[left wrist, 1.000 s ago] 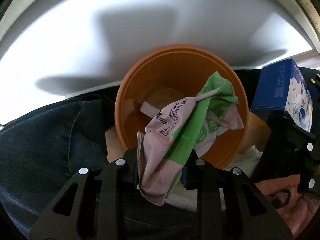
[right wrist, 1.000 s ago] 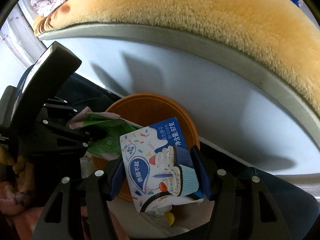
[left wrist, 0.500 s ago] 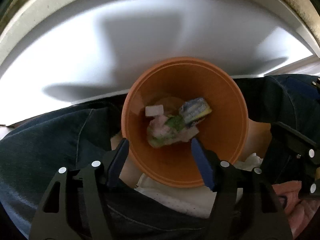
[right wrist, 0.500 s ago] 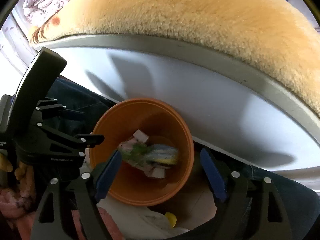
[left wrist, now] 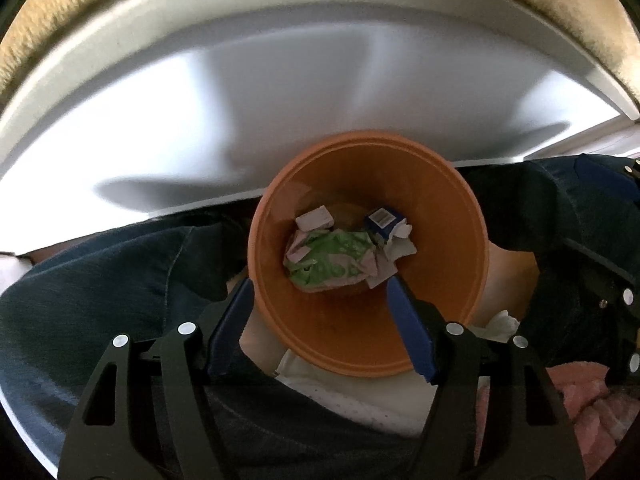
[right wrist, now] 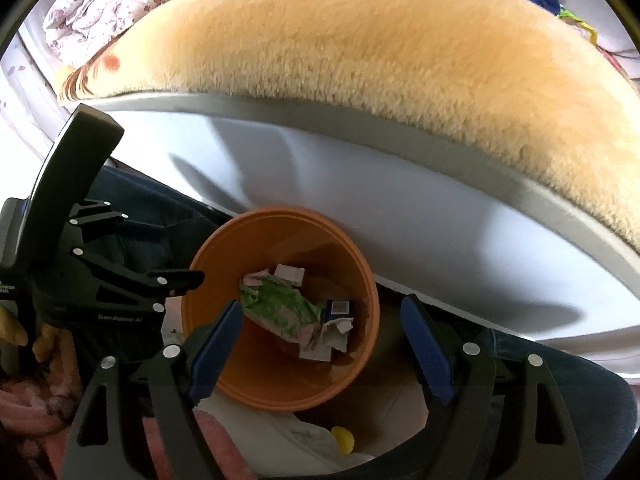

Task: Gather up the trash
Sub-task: 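Grasp the blue cloth with the right tool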

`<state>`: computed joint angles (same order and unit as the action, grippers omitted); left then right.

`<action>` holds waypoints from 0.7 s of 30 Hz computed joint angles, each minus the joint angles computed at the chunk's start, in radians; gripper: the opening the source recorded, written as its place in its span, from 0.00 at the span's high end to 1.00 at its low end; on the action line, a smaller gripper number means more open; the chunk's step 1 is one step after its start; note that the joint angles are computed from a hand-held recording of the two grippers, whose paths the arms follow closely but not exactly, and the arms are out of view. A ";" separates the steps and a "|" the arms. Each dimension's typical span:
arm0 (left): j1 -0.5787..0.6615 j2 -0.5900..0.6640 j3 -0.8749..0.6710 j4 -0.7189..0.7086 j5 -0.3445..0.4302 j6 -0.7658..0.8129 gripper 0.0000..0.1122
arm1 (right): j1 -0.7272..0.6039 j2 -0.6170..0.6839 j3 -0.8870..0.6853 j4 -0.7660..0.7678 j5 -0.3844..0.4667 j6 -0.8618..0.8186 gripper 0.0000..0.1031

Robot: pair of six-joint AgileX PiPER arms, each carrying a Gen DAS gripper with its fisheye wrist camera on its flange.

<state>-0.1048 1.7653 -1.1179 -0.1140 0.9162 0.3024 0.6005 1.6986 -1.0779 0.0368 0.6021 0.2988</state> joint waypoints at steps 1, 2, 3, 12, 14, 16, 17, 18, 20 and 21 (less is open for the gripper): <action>0.004 -0.017 -0.003 -0.011 0.009 0.012 0.40 | -0.007 -0.014 0.002 0.002 0.005 -0.007 0.23; 0.004 -0.032 -0.004 -0.018 0.014 0.018 0.40 | -0.013 -0.031 0.001 0.006 0.009 -0.011 0.23; 0.008 -0.054 -0.008 -0.027 0.020 0.026 0.40 | -0.015 -0.041 -0.005 0.006 0.013 -0.011 0.23; 0.058 -0.190 -0.112 -0.154 0.016 0.097 0.26 | -0.105 -0.180 -0.113 -0.046 -0.004 -0.038 0.13; 0.059 -0.189 -0.144 -0.163 0.007 0.089 0.24 | -0.143 -0.156 -0.168 -0.072 -0.005 -0.021 0.13; 0.067 -0.179 -0.187 -0.173 0.010 0.084 0.22 | -0.196 -0.117 -0.238 -0.085 -0.017 -0.015 0.10; 0.070 -0.169 -0.206 -0.180 0.008 0.080 0.22 | -0.215 -0.094 -0.275 -0.104 -0.018 0.002 0.10; 0.072 -0.159 -0.227 -0.185 0.011 0.076 0.22 | -0.237 -0.075 -0.317 -0.090 -0.007 -0.014 0.09; 0.078 -0.130 -0.277 -0.194 0.019 0.065 0.22 | -0.280 -0.018 -0.404 -0.073 0.006 -0.028 0.07; 0.079 -0.114 -0.303 -0.197 0.023 0.055 0.22 | -0.301 0.027 -0.470 -0.070 0.022 -0.026 0.07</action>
